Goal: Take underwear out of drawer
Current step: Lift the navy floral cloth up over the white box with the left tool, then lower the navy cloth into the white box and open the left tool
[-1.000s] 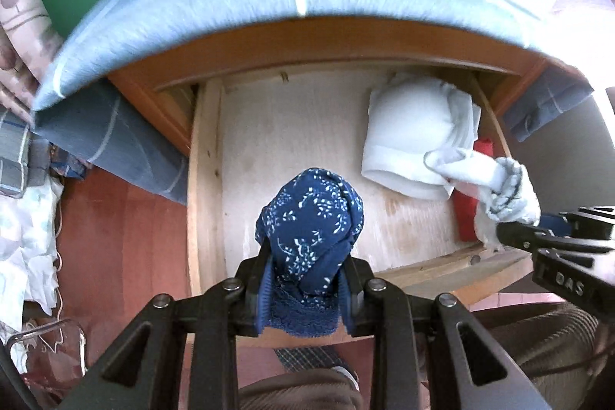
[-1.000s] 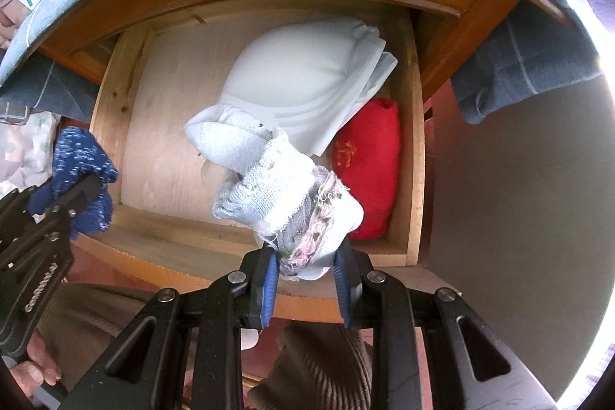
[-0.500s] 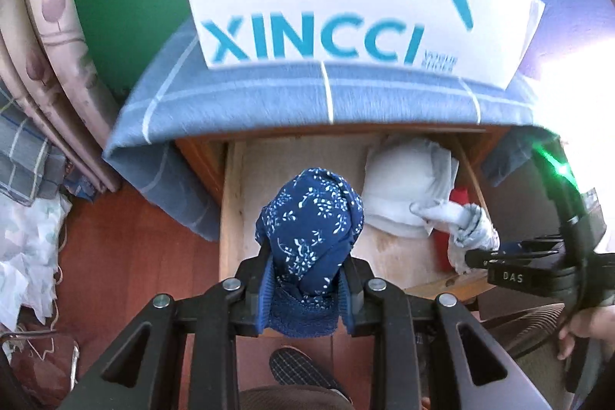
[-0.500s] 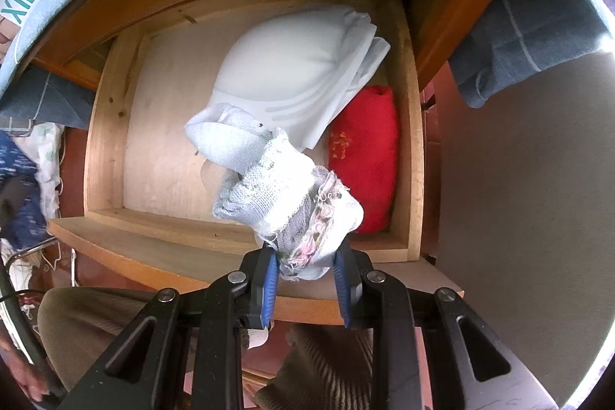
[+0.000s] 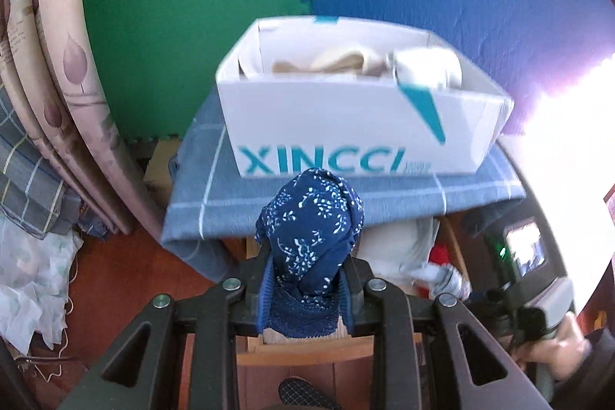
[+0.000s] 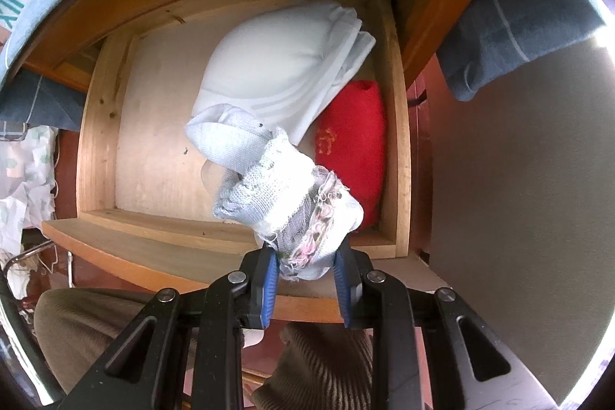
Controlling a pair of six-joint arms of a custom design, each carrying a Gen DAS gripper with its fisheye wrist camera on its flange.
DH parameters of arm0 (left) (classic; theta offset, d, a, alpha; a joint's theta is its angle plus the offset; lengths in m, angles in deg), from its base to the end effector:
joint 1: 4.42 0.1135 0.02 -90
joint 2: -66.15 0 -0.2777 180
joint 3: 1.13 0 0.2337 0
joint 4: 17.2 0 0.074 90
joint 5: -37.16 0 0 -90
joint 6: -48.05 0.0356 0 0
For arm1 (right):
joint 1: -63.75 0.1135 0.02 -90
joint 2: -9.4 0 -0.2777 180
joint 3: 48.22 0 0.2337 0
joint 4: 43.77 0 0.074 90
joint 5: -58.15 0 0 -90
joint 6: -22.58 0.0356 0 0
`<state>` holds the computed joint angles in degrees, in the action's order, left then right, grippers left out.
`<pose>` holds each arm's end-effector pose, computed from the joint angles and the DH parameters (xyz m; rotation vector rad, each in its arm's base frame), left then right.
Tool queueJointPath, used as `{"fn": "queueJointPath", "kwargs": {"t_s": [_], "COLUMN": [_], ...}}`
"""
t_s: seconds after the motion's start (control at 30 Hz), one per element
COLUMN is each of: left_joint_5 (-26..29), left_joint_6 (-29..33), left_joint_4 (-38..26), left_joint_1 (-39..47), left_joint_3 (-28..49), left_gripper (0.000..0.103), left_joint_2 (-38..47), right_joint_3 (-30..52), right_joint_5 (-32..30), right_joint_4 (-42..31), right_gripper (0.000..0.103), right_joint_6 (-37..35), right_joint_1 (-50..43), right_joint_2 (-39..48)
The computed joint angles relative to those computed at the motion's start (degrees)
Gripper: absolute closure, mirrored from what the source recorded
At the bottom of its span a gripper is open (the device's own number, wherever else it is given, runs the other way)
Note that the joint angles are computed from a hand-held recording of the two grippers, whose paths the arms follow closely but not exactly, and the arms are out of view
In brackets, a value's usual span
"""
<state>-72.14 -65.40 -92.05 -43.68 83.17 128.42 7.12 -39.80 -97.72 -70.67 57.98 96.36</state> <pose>0.1410 -0.1000 0.3612 0.1957 2.4152 -0.0721 0.2121 -0.0165 0.1594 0.0588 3.0466 0.2018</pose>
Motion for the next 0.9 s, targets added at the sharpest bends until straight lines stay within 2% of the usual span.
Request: {"fn": "queueJointPath", "kwargs": {"t_s": [0.1, 0.23, 0.4, 0.57, 0.77, 0.9], "left_joint_5": [0.12, 4.34, 6.52, 8.72, 8.19, 8.19], "left_joint_6": [2.62, 6.66, 11.03, 12.27, 13.48, 13.83], "left_joint_4": [-1.48, -3.72, -7.28, -9.73, -9.72, -9.28], "left_joint_1": [1.85, 6.79, 11.34, 14.46, 14.76, 14.99], "left_joint_3": [4.87, 13.16, 26.86, 38.69, 46.9, 48.85], "left_gripper": [0.075, 0.075, 0.075, 0.075, 0.075, 0.075], "left_joint_2": [1.48, 4.69, 11.58, 19.8, 28.97, 34.07], "right_joint_3": [0.16, 0.65, 0.8, 0.74, 0.48, 0.26], "right_joint_5": [-0.38, 0.45, -0.14, -1.6, -2.18, -2.22], "right_joint_4": [-0.15, -0.42, -0.28, -0.07, -0.37, -0.58], "right_gripper": [0.08, 0.08, 0.08, 0.08, 0.08, 0.08], "right_joint_6": [-0.34, -0.35, -1.2, -2.52, -3.42, -3.69], "right_joint_1": [0.03, 0.86, 0.53, -0.92, -1.37, -1.61], "right_joint_2": [0.79, 1.79, 2.57, 2.91, 1.86, 1.26]}}
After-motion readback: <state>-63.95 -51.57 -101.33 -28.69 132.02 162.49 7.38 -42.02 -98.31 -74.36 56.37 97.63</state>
